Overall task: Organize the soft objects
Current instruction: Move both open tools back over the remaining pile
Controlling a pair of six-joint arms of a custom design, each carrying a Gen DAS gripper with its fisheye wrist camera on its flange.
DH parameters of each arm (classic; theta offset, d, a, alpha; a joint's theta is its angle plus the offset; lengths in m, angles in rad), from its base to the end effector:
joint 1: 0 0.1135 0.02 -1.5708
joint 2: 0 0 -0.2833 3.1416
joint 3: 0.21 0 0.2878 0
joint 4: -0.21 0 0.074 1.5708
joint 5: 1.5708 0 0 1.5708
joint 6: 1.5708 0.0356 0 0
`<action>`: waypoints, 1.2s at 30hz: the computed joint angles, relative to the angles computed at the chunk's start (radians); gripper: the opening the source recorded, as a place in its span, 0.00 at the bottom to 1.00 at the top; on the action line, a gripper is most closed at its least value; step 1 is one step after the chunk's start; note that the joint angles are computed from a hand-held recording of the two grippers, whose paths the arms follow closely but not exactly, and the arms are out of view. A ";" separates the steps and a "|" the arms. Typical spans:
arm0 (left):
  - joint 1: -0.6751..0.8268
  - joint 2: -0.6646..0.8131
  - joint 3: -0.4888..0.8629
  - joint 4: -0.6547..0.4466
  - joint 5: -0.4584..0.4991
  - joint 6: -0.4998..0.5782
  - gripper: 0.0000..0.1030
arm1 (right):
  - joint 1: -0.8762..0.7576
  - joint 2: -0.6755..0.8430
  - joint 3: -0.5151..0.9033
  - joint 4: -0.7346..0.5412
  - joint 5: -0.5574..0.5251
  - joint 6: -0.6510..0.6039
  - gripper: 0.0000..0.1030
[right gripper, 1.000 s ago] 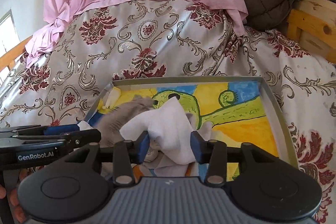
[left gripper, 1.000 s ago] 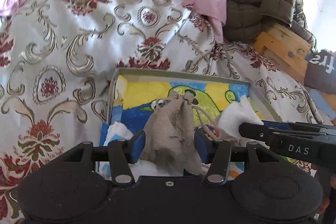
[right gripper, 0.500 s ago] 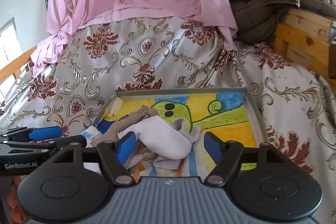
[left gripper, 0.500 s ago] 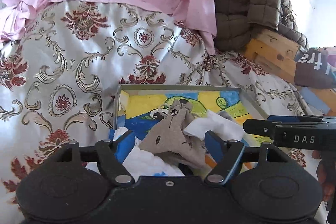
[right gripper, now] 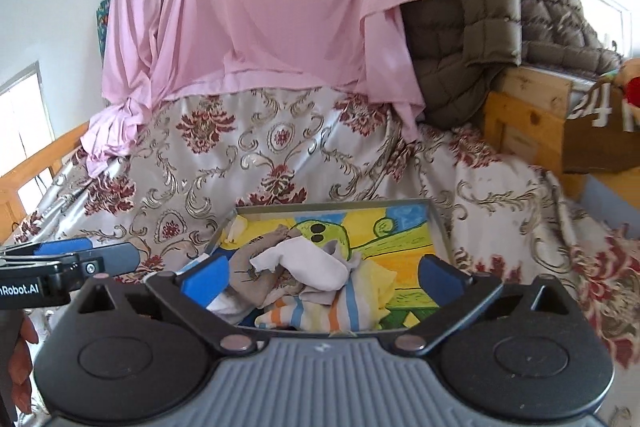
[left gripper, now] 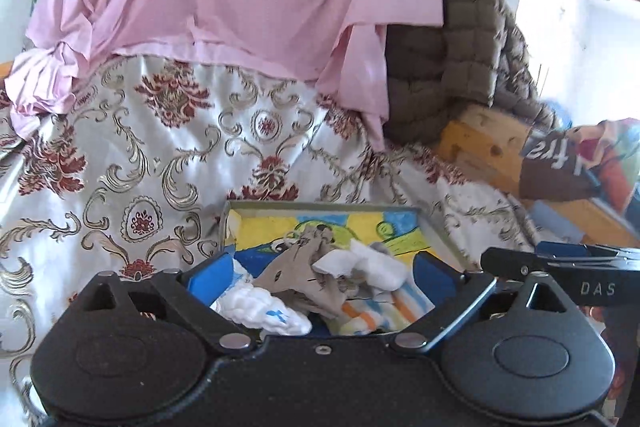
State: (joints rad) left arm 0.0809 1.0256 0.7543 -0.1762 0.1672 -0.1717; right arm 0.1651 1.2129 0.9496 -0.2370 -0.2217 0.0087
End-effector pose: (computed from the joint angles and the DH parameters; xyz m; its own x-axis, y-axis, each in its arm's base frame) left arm 0.2583 0.0150 0.2909 -0.4369 -0.2044 -0.8760 -0.0048 0.9744 -0.2250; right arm 0.2981 0.0576 0.3114 -0.4762 -0.0707 -0.8765 -0.3465 0.9312 0.1131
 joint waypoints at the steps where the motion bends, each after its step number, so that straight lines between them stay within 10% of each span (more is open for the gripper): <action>1: -0.006 -0.030 -0.009 -0.012 -0.006 -0.003 0.95 | -0.001 -0.030 -0.018 -0.005 0.001 0.007 1.00; 20: -0.141 -0.841 -0.268 -0.426 -0.226 0.034 0.99 | 0.150 -0.614 -0.356 -0.154 0.194 0.134 1.00; 36: -0.033 -0.963 -0.287 -0.751 -0.188 -0.033 0.99 | 0.347 -0.822 -0.542 -0.283 0.379 0.213 1.00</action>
State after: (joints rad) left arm 0.0479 0.0627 0.4677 -0.9275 -0.0212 -0.2050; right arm 0.5123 0.3907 0.4075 -0.5198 0.1569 0.2217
